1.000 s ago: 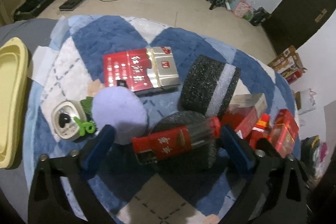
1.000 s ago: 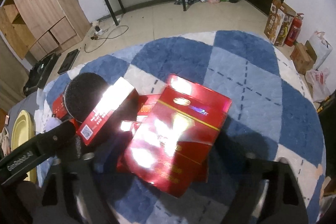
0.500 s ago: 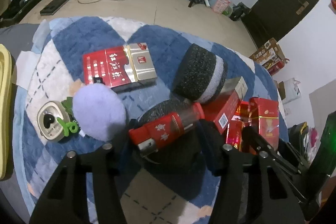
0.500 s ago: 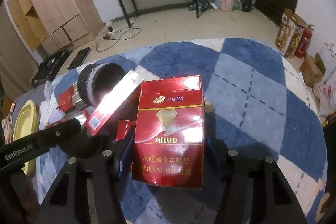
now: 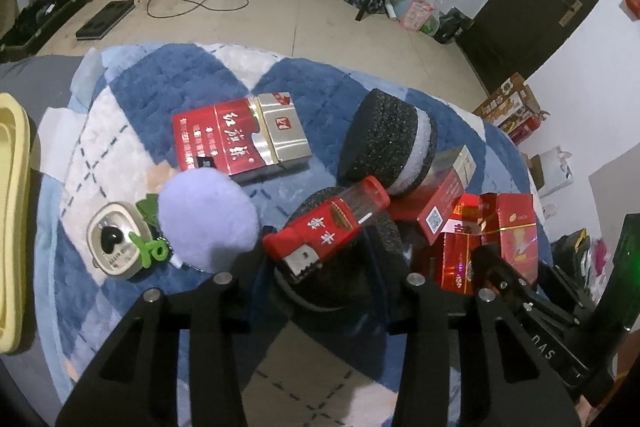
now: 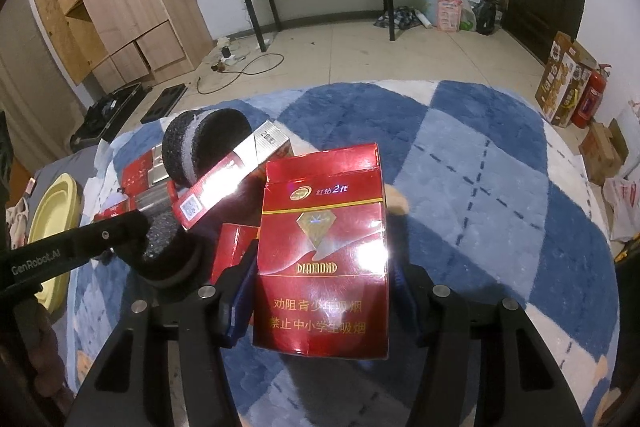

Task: Organize rigid objects
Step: 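Grasp the red Diamond cigarette box with the right tool while the left tool grasps the red canister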

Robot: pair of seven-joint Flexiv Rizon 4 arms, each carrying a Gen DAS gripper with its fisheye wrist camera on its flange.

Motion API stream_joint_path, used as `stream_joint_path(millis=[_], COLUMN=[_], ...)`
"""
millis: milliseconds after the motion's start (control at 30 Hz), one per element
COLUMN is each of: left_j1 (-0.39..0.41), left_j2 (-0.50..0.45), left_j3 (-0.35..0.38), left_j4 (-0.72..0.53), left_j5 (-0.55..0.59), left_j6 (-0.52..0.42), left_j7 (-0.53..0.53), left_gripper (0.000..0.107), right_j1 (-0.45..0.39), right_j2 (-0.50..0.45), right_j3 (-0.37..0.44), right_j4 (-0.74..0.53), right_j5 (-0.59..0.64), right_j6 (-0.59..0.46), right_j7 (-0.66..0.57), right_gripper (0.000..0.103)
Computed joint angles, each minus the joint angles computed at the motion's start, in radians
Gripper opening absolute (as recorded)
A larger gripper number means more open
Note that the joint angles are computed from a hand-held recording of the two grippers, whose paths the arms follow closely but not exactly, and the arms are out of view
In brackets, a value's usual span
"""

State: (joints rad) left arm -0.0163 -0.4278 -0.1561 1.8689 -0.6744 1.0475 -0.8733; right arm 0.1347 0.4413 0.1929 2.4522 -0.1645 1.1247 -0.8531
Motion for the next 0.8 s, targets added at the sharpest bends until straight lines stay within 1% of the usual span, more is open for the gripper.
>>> stream_joint_path(millis=[33, 67, 133, 267, 367, 400, 433, 467, 567, 600, 700, 800], left_j1=[-0.007, -0.01, -0.005, 0.011, 0.017, 0.02, 0.021, 0.023, 0.011, 0.01, 0.02, 0.036], left_j2=[0.002, 0.005, 0.012, 0.008, -0.013, -0.017, -0.02, -0.021, -0.016, -0.016, -0.015, 0.005], left_j3=[0.01, 0.012, 0.002, -0.022, -0.023, -0.027, -0.032, -0.038, -0.033, -0.033, -0.045, -0.053], left_j4=[-0.001, 0.004, 0.021, 0.029, -0.004, -0.009, -0.011, -0.01, -0.005, -0.004, 0.001, 0.016], left_j5=[0.017, 0.029, 0.034, 0.033, 0.054, 0.052, 0.048, 0.04, 0.04, 0.039, 0.013, -0.036], left_j6=[0.009, 0.031, 0.08, 0.117, 0.067, 0.056, 0.054, 0.055, 0.071, 0.078, 0.073, 0.052], left_j7=[-0.009, -0.001, 0.051, 0.141, 0.174, 0.187, 0.203, 0.221, 0.228, 0.233, 0.26, 0.287], left_gripper=[0.049, 0.054, 0.061, 0.062, 0.061, 0.055, 0.043, 0.039, 0.026, 0.024, 0.023, 0.023], right_j1=[0.0, 0.0, 0.002, 0.001, 0.003, 0.004, 0.003, 0.004, 0.002, 0.002, 0.001, 0.002], right_j2=[0.002, 0.002, 0.003, 0.003, 0.003, 0.002, 0.002, 0.002, 0.003, 0.003, 0.007, 0.02], right_j3=[-0.001, 0.0, -0.001, -0.001, -0.004, -0.005, -0.004, -0.004, -0.001, 0.0, 0.003, 0.002], right_j4=[0.001, 0.001, 0.0, 0.0, 0.0, -0.001, 0.0, -0.001, 0.001, 0.002, 0.002, 0.003], right_j5=[0.002, 0.003, 0.008, 0.005, 0.009, 0.01, 0.009, 0.009, 0.005, 0.004, 0.0, 0.002], right_j6=[0.0, 0.0, -0.002, 0.0, 0.0, -0.001, 0.0, 0.0, 0.0, -0.001, -0.001, -0.002], right_j7=[-0.001, 0.002, 0.005, -0.002, -0.006, -0.01, -0.012, -0.014, -0.018, -0.019, -0.02, -0.023], right_gripper=[0.057, 0.057, 0.058, 0.057, 0.058, 0.058, 0.058, 0.057, 0.057, 0.057, 0.057, 0.057])
